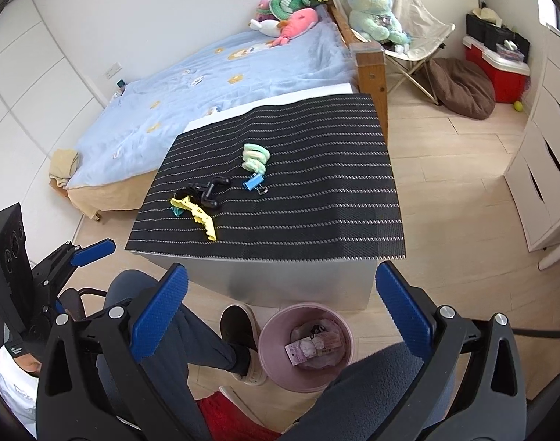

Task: Collect trash
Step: 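Reach the right gripper to the green hair ties and close on them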

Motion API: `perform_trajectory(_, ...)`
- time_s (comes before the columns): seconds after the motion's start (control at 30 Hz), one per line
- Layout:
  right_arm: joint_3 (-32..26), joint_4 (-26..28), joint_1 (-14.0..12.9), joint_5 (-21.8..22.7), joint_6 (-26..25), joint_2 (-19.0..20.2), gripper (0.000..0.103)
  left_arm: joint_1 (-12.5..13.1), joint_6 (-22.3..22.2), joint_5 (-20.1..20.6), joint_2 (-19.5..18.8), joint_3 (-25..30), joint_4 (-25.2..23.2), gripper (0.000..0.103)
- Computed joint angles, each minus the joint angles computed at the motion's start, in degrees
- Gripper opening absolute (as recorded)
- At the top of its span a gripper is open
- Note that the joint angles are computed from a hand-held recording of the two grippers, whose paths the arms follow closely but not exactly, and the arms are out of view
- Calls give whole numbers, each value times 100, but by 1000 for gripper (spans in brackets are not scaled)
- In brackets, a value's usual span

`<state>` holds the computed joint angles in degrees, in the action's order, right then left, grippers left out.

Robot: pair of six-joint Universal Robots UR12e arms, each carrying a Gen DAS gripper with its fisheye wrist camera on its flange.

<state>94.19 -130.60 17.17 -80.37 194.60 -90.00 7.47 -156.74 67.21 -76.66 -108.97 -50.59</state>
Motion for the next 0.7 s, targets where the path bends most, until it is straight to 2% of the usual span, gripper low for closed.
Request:
perform_trajectory(0.33,-915,404,85,57,-451,613,100,320,-311,-11,-22,-5,293,95)
perform_trajectory(0.7,-2312,1490,157,99,-820,1601,100,525,-466,-71,25,-101,373,95)
